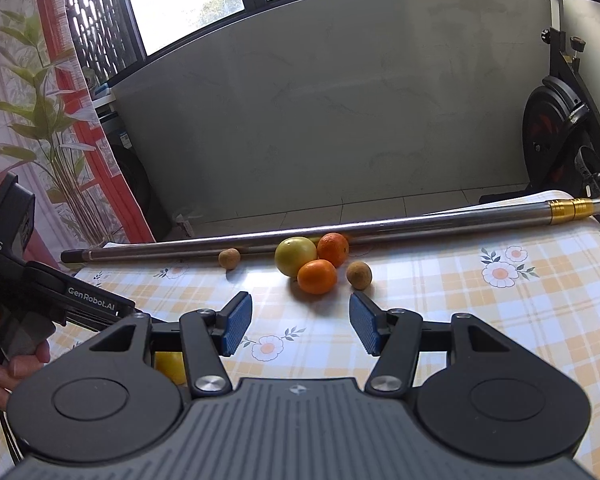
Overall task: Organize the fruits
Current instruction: 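Close the left gripper on the greenish-yellow grapefruit while the right gripper moves toward a kiwi, then close the right gripper on the brown kiwi while the left gripper holds the grapefruit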
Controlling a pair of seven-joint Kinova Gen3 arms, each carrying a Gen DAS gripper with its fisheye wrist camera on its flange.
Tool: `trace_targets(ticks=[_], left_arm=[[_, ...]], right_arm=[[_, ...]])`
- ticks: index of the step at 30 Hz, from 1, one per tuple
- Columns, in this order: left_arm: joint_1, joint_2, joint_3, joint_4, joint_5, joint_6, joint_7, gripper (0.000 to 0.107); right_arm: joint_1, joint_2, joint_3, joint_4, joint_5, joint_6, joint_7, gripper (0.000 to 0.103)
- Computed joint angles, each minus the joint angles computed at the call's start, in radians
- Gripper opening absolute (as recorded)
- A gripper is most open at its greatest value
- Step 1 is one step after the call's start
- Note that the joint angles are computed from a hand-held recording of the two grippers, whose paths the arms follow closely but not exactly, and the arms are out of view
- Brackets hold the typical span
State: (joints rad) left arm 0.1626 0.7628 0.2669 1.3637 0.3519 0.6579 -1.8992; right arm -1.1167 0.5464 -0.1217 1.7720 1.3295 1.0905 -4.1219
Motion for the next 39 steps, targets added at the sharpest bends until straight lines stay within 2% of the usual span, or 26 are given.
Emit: trace_targets(ticks=[8,12,13,14,18,24,31,33,39], left_arm=[[0.035,0.038,-0.021,-0.043,-0.032,0.042,0.031,0.056],[0.035,0.036,-0.011,-0.023,-0.035,0.004,0.009,0.054],[0.033,0.032,-0.006,-0.012,-0.035,-0.012,-0.001,0.054],[0.030,0.023,0.000,0.009,-0.037,-0.045,-0.019,0.048],[0.021,-0.028,0.022,0.108,-0.053,-0.190,-0.084,0.048],[-0.104,-0.082,0.147,0.222,0.025,-0.335,-0.132,0.048],[-0.190,-0.169,0.228,0.371,0.031,-0.531,-0.075,0.048],[-0.217,-0.179,0.250,0.391,0.021,-0.557,-0.046,0.048],[-0.213,-0.209,0.233,0.417,-0.042,-0.607,0.037,0.048]], right_arm=[[0.011,0.001,-0.003,0.021,-0.009,-0.021,-0.021,0.058],[0.019,0.004,0.000,0.027,-0.005,-0.035,-0.028,0.058],[0.022,0.005,0.001,0.029,-0.001,-0.040,-0.026,0.058],[0.025,0.006,0.002,0.030,0.003,-0.044,-0.019,0.058],[0.036,0.018,0.011,0.023,0.004,-0.037,0.041,0.058],[0.070,0.060,0.035,-0.012,-0.006,-0.037,0.140,0.049],[0.111,0.113,0.081,-0.028,0.034,-0.086,0.109,0.043],[0.126,0.125,0.086,-0.042,0.024,-0.092,0.112,0.039],[0.156,0.137,0.103,-0.051,0.012,-0.153,0.095,0.039]])
